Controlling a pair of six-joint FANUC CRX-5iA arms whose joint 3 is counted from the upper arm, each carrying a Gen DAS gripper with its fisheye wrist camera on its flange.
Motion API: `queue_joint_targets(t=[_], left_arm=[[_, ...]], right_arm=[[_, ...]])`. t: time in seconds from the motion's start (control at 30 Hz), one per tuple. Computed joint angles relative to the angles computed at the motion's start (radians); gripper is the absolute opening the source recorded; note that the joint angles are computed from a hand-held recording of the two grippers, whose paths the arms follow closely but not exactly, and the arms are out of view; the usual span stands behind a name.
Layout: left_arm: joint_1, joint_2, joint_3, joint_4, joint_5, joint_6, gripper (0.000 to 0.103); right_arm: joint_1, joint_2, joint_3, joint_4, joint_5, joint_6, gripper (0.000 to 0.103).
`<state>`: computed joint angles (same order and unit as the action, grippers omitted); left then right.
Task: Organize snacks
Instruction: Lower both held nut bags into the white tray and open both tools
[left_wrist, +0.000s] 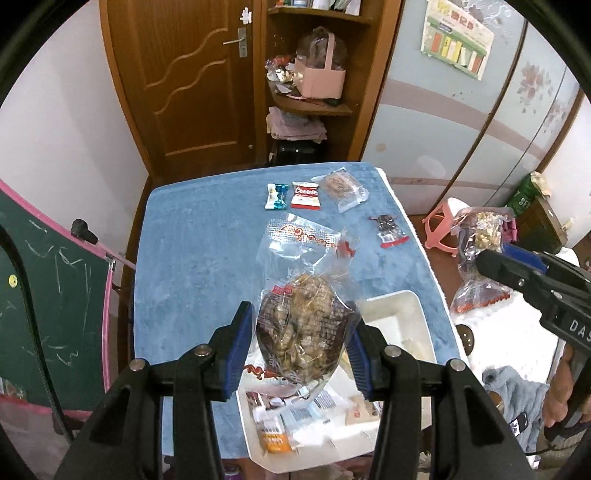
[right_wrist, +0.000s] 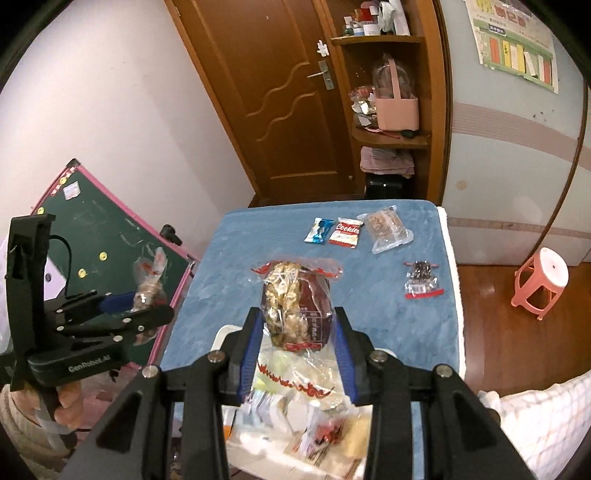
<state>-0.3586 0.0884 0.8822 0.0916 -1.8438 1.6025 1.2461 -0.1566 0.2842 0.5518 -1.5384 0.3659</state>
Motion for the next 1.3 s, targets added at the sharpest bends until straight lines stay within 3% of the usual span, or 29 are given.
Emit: queue_joint_targets(t=[0.4,0.6,0.9,0.93,1.0,1.03,1.1,1.3], left_arm=[[-0.067,-0.163,-0.267,-0.068,0.091,0.103,0.047],[-0.100,-0.190,-0.369,-0.105,0.096,0.146,0.047],[-0.161,-0.180,-0.394,-0.193,0.089,0.165,0.050],[-0.162,-0.180,-0.396,-0.193,0.089,0.168,0.055],[-0.165,-0.182,-0.401,-0.193,0.098,0.173,0.071],[-0.166,-0.187,-0.409,-0.190,0.108,0.174,0.086],[-0.179,-0.194,-0.411,-0.212,0.115,0.185,0.088],[-0.182,-0.193,-0.416,-0.201,0.109,0.189,0.088]], right_arm=[[0.140,-0.014,-0.069,0.023,-0.024,-0.126,0.038],[0.143,0.012,-0.089,-0.039,-0.052,-0.145,0.038],[0.105,0.022,-0.111,-0.154,-0.056,-0.156,0.039],[0.101,0.022,-0.111,-0.159,-0.057,-0.157,0.040],[0.095,0.022,-0.111,-0.171,-0.059,-0.157,0.056],[0.095,0.022,-0.111,-0.170,-0.061,-0.161,0.060],[0.104,0.012,-0.127,-0.152,-0.061,-0.191,0.065],[0.096,-0.013,-0.152,-0.174,-0.046,-0.234,0.065]])
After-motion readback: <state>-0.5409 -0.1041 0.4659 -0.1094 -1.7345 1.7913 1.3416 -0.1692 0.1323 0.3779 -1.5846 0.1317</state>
